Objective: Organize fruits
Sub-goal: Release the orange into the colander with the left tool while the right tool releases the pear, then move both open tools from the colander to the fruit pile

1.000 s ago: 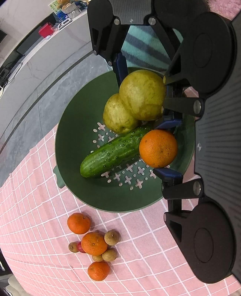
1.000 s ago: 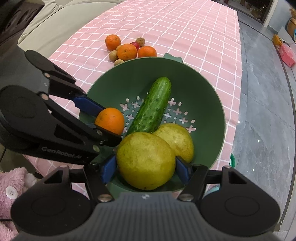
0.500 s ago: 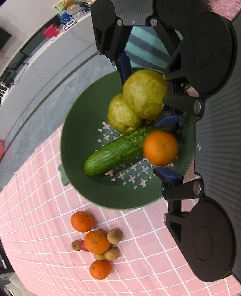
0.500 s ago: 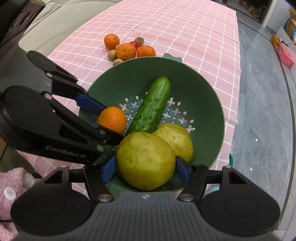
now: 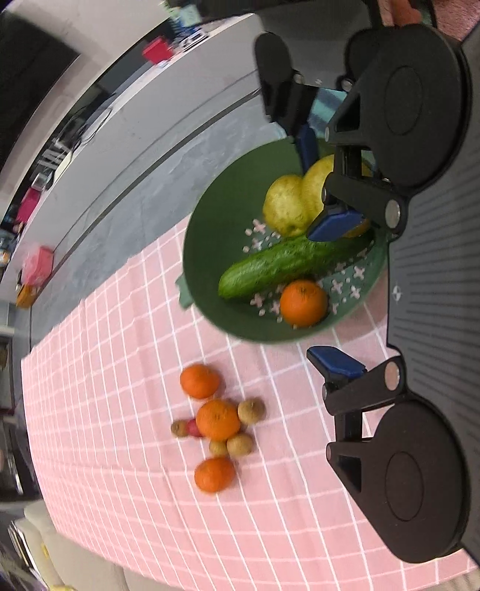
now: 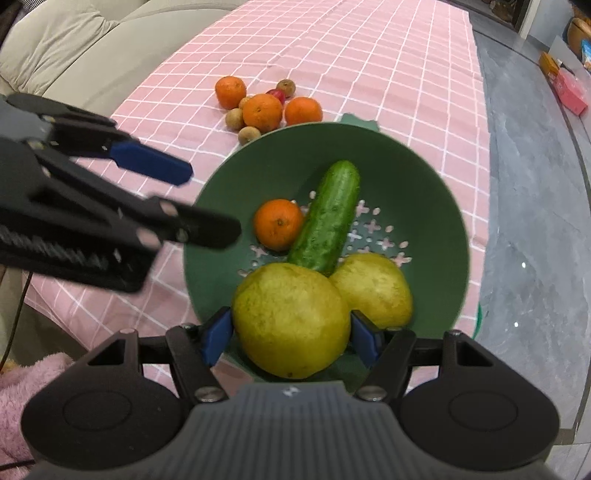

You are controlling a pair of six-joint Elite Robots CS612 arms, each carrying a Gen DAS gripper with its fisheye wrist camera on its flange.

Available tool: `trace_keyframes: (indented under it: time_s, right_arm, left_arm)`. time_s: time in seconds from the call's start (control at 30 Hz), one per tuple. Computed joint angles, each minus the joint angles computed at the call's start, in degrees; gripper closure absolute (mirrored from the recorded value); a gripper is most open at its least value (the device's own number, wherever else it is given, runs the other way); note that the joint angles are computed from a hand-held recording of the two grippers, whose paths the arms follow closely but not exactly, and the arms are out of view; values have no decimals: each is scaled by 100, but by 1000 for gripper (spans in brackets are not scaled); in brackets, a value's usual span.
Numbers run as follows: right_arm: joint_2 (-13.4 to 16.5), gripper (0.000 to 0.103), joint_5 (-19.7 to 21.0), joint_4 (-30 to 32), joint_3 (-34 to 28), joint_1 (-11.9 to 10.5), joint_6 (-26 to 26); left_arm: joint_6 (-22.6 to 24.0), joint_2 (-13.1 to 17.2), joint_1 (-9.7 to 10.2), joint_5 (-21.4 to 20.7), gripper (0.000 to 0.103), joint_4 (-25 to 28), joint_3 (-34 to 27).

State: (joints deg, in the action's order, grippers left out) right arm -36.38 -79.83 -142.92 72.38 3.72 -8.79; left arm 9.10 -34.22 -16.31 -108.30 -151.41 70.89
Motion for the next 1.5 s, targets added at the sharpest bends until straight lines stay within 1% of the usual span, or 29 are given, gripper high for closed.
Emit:
trace_keyframes:
  time_s: [0.1, 0.27, 0.47, 0.53, 0.6, 0.67, 0.77, 0.9, 1.0, 1.1, 1.17, 1.33, 1.5]
  right_arm:
    - [37, 38, -105, 52, -49, 33, 123]
    - [66, 38, -130, 122, -89, 38, 413]
    - [97, 38, -170, 137, -112, 39, 584]
    - [74, 36, -215, 59, -82, 39, 661]
    - [42, 25, -285, -73, -38, 35, 722]
    - [-1, 25, -328, -198, 11, 27, 764]
    - [-82, 25, -423, -422, 95, 23, 831]
    - [-178, 25, -504, -1002, 224, 30, 984]
    - [-222, 25, -484, -1558, 307, 44, 1118]
    - [-198, 23, -423, -2007, 287, 75, 1261]
    - [-147, 23, -342, -2192, 201, 93, 1373]
    - [30, 23, -246, -2331, -119, 181, 1599]
    - [224, 23, -188, -2321, -446, 269, 1738]
  left_arm:
    - [-146, 6, 24, 86, 26, 26, -33]
    - [-260, 15, 30, 166, 26, 35, -54]
    - [-198, -28, 20, 279, 26, -133, 46]
    - [-189, -40, 20, 285, 26, -192, 76]
    - [-210, -48, 30, 253, 26, -241, 95]
    - [-249, -56, 41, 235, 26, -334, 120]
    - [-395, -76, 62, 241, 27, -611, 188]
    - [-659, -102, 121, 185, 27, -1215, 301]
    - [-817, -116, 168, 272, 27, -1699, 372]
    - [-1036, -126, 212, 497, 26, -2045, 409]
    - [-1185, -121, 250, 578, 26, -2162, 397]
    - [-1710, -79, 364, 738, 26, -2429, 335]
    - [-1982, -11, 422, 965, 26, -2331, 187]
